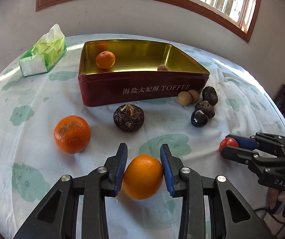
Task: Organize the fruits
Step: 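Grasp the red tomato with the right tool while the left tool grasps another orange, then lift and carry the tomato and orange over the tin with both tools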
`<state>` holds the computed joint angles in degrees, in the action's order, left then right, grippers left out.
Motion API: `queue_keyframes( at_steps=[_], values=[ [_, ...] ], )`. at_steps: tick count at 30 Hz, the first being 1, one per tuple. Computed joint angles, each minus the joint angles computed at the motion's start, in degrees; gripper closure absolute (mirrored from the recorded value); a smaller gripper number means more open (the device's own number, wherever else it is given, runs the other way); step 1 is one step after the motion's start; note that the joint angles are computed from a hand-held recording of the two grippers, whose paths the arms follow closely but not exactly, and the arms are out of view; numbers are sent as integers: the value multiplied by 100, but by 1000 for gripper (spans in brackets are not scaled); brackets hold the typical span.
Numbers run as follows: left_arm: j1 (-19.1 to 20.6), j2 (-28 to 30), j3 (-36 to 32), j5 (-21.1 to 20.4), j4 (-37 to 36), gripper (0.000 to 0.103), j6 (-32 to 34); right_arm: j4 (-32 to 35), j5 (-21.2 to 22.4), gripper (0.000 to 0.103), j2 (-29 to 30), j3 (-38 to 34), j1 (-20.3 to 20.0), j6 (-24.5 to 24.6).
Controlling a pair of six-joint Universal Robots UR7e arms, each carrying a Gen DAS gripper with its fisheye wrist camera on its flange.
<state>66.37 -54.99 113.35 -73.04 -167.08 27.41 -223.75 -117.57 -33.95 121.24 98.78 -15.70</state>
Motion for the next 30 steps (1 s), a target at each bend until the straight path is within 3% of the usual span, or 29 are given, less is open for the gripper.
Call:
queue_keyframes(
  at_steps=[6,11,23,30],
  values=[
    [-24,-100,402,115,-600,65,502,105,-118,75,17,-56,23,30],
    [90,-148,420,-161,-648,68,480,91,-172,76,31,-66,36,19],
    [-173,-244,885,108,-1638,69,410,211,-376,75,50,-136,98,60],
    [-193,-361,995,188,-1649,69,234,228,-969,75,271,-387,302,-132]
  ],
)
